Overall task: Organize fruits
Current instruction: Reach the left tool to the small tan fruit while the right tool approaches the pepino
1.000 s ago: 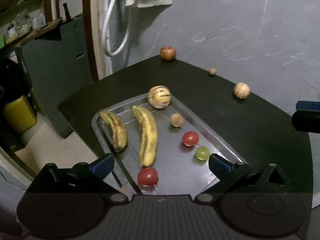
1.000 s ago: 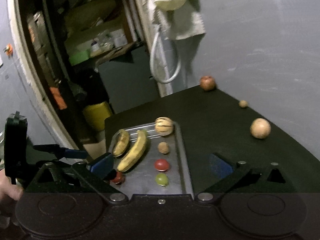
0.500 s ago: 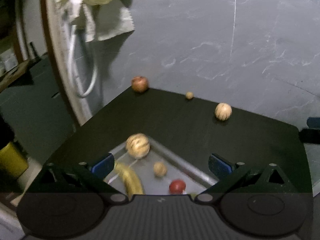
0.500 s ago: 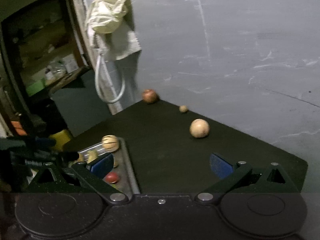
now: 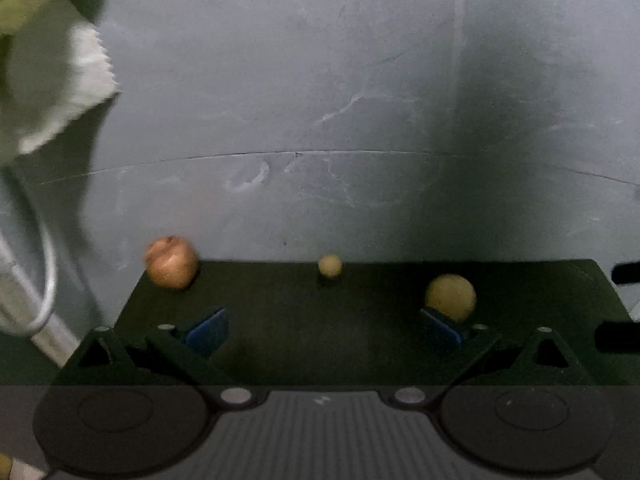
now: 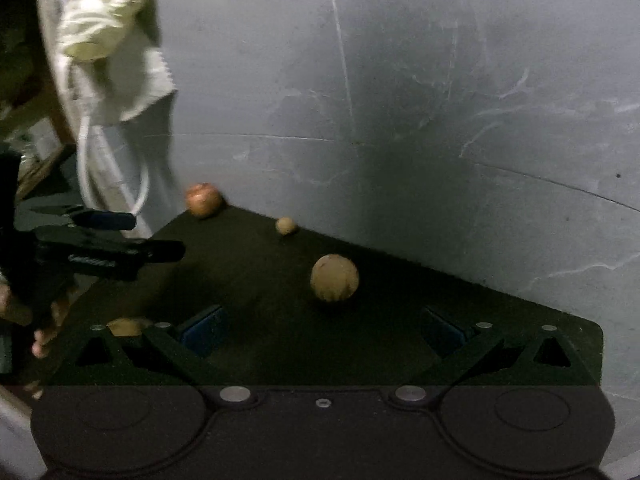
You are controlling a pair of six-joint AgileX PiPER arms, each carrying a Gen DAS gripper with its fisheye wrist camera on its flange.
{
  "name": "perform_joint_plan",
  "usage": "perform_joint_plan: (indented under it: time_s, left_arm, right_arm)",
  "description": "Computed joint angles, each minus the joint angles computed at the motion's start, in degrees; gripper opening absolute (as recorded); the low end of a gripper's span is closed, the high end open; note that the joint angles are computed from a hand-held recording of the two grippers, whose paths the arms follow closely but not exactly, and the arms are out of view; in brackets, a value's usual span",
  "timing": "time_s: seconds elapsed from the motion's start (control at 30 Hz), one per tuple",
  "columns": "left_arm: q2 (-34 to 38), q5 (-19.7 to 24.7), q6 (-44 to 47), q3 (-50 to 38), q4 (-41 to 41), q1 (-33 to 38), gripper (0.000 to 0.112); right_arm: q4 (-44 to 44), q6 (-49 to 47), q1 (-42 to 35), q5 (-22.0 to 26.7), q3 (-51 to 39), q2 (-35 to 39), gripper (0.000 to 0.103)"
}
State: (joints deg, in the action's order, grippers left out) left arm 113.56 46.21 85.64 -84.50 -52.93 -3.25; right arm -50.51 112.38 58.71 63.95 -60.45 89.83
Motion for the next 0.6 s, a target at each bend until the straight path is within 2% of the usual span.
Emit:
perform_joint_plan:
  time_s: [0.17,0.33,0.6]
  left_arm:
    - [12.78,-0.58,-7.14,-13.5,2.49,-5.13,0.092]
    - [22.91,2.27,-14.42,-26.44,7.02,-7.71,0.08]
    - [29.03,2.44,-14.72,-32.67,8.46,-9.88,0.067]
  right_arm:
    - [0.79,-4.73,-7.1,-3.56,-4.57,7.55,0.102]
    - [0.83,-7.25,-12.54,-8.65,-6.54,13.84,0.097]
    - [0.47,-9.28,-17.16,-12.26,-8.34,19.87,0.084]
